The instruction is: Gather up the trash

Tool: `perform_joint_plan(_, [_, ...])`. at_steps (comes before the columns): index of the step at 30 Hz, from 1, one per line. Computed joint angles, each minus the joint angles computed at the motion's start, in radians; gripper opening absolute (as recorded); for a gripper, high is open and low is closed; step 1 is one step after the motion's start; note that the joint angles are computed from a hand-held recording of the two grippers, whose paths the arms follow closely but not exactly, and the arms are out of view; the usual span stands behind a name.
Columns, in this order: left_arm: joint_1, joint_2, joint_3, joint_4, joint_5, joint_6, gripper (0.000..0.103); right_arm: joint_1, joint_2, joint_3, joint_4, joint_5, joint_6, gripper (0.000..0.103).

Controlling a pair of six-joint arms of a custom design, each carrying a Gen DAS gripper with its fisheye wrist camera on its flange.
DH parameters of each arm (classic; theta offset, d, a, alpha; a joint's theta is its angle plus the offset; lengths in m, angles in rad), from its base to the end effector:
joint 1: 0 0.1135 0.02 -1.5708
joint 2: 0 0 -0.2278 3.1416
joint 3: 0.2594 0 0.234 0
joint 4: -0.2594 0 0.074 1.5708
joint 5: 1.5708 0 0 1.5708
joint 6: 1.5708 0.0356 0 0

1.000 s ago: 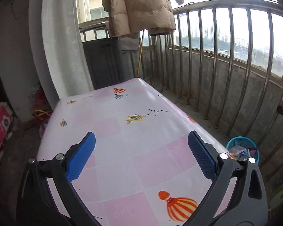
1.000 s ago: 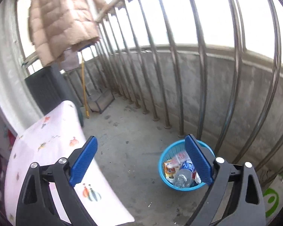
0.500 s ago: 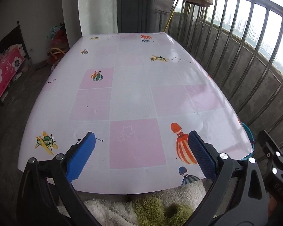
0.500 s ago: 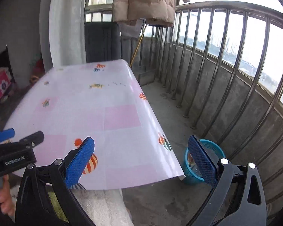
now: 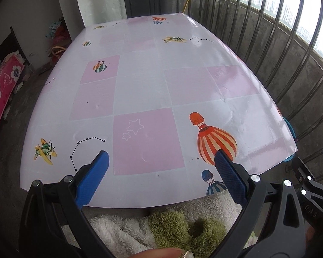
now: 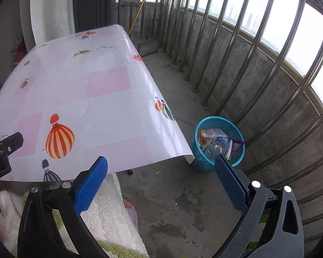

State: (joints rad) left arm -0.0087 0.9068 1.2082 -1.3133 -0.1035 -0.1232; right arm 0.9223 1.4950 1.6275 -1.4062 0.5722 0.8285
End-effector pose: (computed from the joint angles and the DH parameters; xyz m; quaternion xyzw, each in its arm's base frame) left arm 0.1358 0.0025 0.3246 -0.0692 0.9575 0.0315 0.2781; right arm 0.1660 0.1872 0.3306 -0.0028 0.9497 -0.0698 0.3053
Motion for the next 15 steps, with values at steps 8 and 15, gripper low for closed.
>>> perform_joint_plan(8, [-0.112, 0.035, 0.012, -0.011, -0.041, -0.044, 0.094, -0.034, -0.023, -0.047, 0.014, -0.027, -0.012, 0.097])
perform_joint_plan(15, [-0.145, 0.056, 0.029, -0.007, -0.059, -0.053, 0.094, -0.051, -0.037, -0.061, 0.013, -0.024, -0.007, 0.097])
